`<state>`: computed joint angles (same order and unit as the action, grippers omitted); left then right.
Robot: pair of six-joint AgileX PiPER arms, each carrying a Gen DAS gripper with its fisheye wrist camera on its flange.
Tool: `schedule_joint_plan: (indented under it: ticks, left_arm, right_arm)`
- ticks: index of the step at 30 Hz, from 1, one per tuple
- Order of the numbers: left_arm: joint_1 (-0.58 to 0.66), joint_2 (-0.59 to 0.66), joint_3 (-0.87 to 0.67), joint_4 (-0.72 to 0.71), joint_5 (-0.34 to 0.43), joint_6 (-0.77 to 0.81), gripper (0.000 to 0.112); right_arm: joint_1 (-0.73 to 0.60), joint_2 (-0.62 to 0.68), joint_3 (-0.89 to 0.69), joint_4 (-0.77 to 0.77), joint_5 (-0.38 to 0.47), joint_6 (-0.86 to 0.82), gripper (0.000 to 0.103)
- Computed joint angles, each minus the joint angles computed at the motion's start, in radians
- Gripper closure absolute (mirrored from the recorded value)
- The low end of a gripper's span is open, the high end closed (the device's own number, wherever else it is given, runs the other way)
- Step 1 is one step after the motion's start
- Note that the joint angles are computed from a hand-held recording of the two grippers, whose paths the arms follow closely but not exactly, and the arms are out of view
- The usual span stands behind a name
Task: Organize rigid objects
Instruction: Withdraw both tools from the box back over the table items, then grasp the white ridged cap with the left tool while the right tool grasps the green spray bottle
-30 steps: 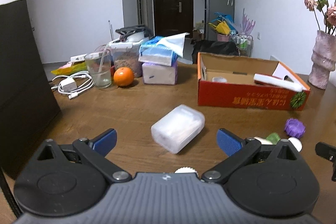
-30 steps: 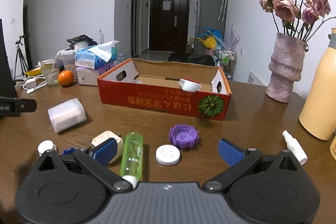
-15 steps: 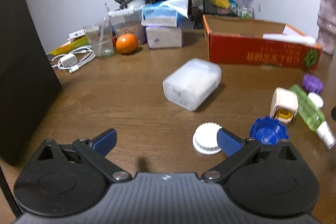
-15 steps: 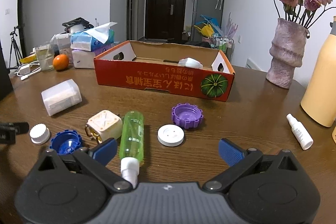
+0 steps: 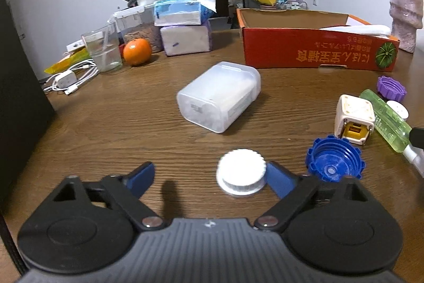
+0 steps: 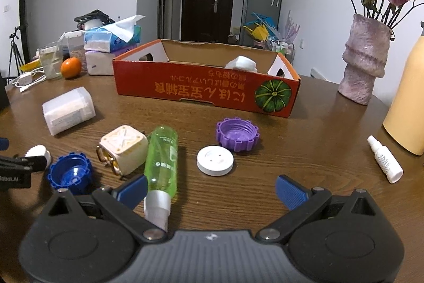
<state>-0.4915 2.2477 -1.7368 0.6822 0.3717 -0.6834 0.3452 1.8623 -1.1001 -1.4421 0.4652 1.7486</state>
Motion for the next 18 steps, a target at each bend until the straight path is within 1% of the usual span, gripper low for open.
schedule_joint_plan:
  ticks: [1, 2, 3, 4, 5, 6, 9, 13, 16, 18]
  left_arm:
    - [0.005, -0.003, 0.007, -0.03, -0.019, 0.025, 0.035]
    - [0.01, -0.002, 0.004, -0.083, -0.026, 0.075, 0.046]
    - [0.019, -0.005, 0.012, -0.142, -0.048, 0.125, 0.051]
    - [0.028, -0.009, 0.017, -0.228, -0.065, 0.204, 0.063]
    - [0.033, -0.011, 0.019, -0.284, -0.074, 0.257, 0.071]
    - [0.036, -0.013, 0.021, -0.308, -0.079, 0.278, 0.071]
    - [0.033, -0.015, 0.024, -0.254, -0.078, 0.221, 0.071]
    - [0.037, -0.033, 0.049, -0.199, -0.107, 0.149, 0.071]
    - [0.037, -0.049, 0.07, -0.109, -0.126, 0.042, 0.071]
    - [0.039, -0.064, 0.09, -0.058, -0.148, -0.021, 0.071]
  right_arm:
    - [-0.002, 0.001, 0.0, 0.001, -0.006, 0.003, 0.0]
    - [-0.005, 0.002, 0.001, -0.002, -0.013, 0.009, 0.0]
    - [-0.006, 0.003, 0.002, -0.003, -0.016, 0.012, 0.0]
    - [-0.007, 0.004, 0.002, -0.005, -0.018, 0.014, 0.0]
    - [-0.008, 0.005, 0.003, -0.008, -0.021, 0.018, 0.0]
    - [-0.01, 0.006, 0.004, -0.01, -0.026, 0.022, 0.0]
    - [-0.016, 0.007, 0.008, -0.026, -0.045, 0.043, 0.0]
    - [-0.019, 0.012, 0.008, -0.042, -0.053, 0.058, 0.0]
    - [-0.02, 0.013, 0.01, -0.072, -0.063, 0.091, 0.001]
    - [-0.023, 0.01, 0.018, -0.126, -0.081, 0.143, 0.002]
